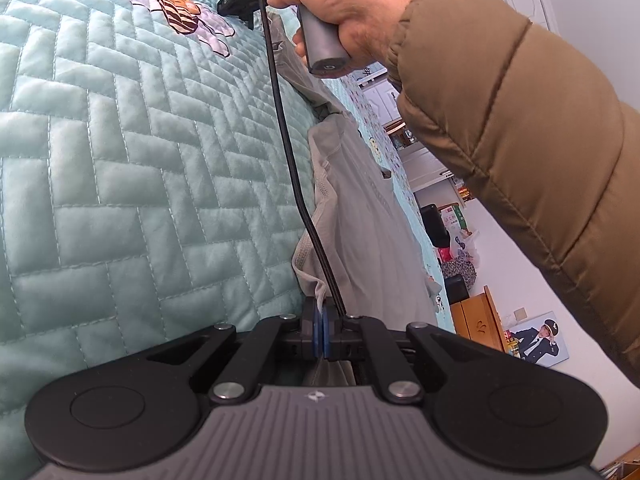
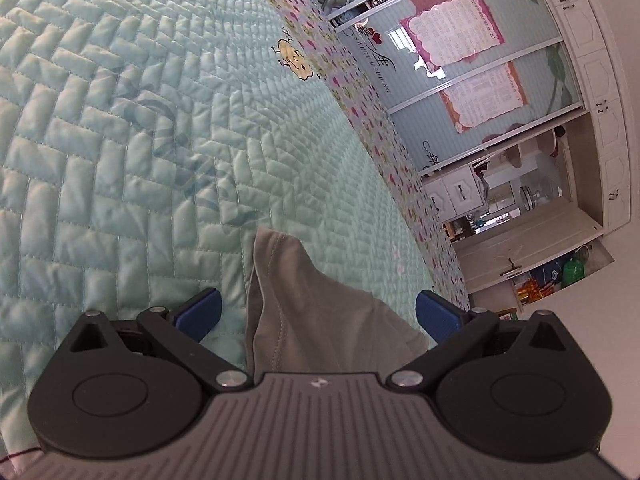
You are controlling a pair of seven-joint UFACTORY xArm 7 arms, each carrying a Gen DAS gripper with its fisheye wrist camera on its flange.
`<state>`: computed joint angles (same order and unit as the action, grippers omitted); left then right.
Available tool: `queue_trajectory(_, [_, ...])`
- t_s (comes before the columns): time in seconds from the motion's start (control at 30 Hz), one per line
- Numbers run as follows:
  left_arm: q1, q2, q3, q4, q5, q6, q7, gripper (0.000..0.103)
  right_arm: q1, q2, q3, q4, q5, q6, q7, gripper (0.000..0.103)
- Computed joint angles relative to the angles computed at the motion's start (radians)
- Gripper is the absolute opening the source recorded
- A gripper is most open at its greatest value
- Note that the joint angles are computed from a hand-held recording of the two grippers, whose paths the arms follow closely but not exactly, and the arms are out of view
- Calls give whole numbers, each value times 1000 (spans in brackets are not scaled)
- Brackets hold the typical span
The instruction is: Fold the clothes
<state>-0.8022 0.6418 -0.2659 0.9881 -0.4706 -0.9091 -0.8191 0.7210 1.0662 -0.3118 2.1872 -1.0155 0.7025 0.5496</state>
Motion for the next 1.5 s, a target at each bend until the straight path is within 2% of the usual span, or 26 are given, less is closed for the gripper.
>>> queue_trajectory(0.1, [2,-1,-1,-1,4,-1,-4,4,-23,38,17,72,43,28,-29,102])
queue_trajectory(0.27, [12,1,-4,-5,23,-4,-21,4,-32,116,-4,196,89,85,-71,102])
queue_trajectory(0.53, [30,4,-7,-14,69,-9,-54,4,-21,105,-21,174,99,105,-75,101])
queue_trajectory(0.6, [36,4,-8,-16,81,-8,-62,4,-33,96,2,167,112,86,-118,94])
queue_trajectory(0.63, [38,4,-8,-17,85,-8,-63,4,-44,74,21,138,123,52,-141,81])
queue_trajectory(0.67, [39,3,-7,-18,89,-7,-64,4,-56,54,41,110,140,22,-166,56])
queue_trajectory(0.7, [40,2,-7,-19,92,-5,-65,4,-71,41,64,94,168,8,-196,39])
queue_trajectory(0.73, [41,1,-6,-20,94,-5,-64,4,-84,43,88,101,204,17,-235,0])
queue_trajectory(0.77, [41,1,-6,-21,96,-5,-64,4,-92,37,96,91,227,10,-254,1])
queue_trajectory(0.83, [41,2,-5,-20,98,-6,-63,4,-91,-2,76,16,227,-63,-220,1])
queue_trajectory(0.97, [42,5,-3,-17,99,-5,-60,4,-161,-82,126,-80,331,-186,-188,1])
queue_trajectory(1.1, [39,12,-3,-12,97,-13,-57,4,-300,-189,250,-201,534,-323,-225,1])
queue_trajectory(1.2, [37,13,-2,-13,94,-18,-52,4,-517,-249,498,-285,763,-394,-396,1])
queue_trajectory(1.3, [31,-2,-4,-15,73,-4,-44,4,-690,-251,700,-292,942,-381,-547,1])
queue_trajectory(1.33, [27,-12,-4,-17,59,6,-38,4,-731,-246,744,-283,986,-360,-586,1])
queue_trajectory(1.5, [-40,-86,29,-9,-71,13,113,6,-854,-211,874,-231,1177,-241,-704,1])
